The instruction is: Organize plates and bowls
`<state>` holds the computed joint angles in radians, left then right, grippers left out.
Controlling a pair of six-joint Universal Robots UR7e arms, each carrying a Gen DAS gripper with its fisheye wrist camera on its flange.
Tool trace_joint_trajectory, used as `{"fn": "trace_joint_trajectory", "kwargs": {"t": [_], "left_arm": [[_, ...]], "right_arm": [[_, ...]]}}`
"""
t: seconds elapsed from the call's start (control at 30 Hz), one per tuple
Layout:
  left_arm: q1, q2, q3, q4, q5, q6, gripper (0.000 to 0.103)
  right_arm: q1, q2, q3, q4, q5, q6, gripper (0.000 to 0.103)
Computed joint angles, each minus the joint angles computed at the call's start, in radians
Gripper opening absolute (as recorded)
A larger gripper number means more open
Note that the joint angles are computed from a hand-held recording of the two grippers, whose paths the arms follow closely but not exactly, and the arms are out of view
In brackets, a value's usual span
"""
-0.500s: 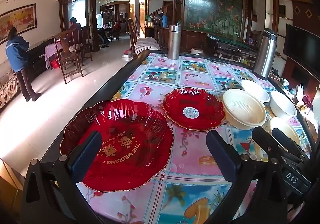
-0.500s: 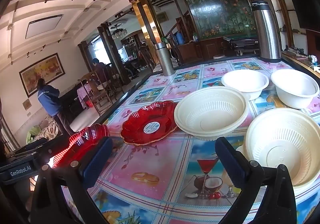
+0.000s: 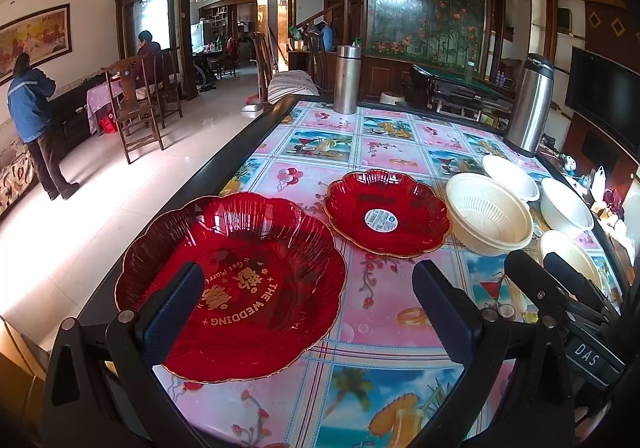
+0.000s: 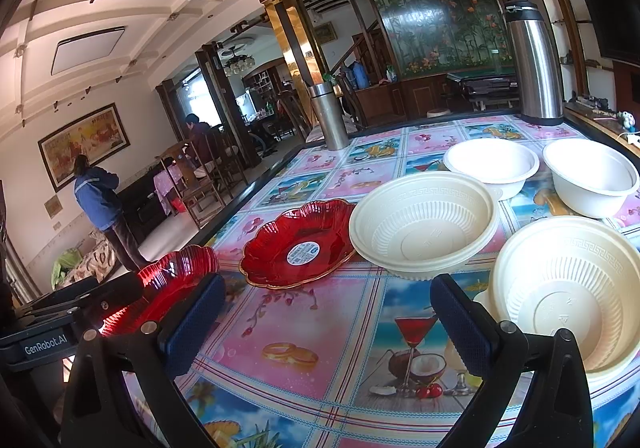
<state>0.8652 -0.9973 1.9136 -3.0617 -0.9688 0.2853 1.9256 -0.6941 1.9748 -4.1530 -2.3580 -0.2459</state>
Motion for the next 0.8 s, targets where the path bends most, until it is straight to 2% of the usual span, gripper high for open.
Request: {"fn": "trace_joint_trajectory", "kwargs": {"t": [0.47, 0.8], "left_arm": [[0.002, 0.003, -0.004, 0.008, -0.001, -0.003, 0.103], [0.003, 0.002, -0.004, 0.014, -0.006, -0.008, 0.103]], "right_arm": [[-0.020, -0.001, 0.005, -0.009, 0.019, -0.008, 0.103], [-0.005, -0.002, 0.000, 0.025, -0.004, 0.018, 0.103]]}}
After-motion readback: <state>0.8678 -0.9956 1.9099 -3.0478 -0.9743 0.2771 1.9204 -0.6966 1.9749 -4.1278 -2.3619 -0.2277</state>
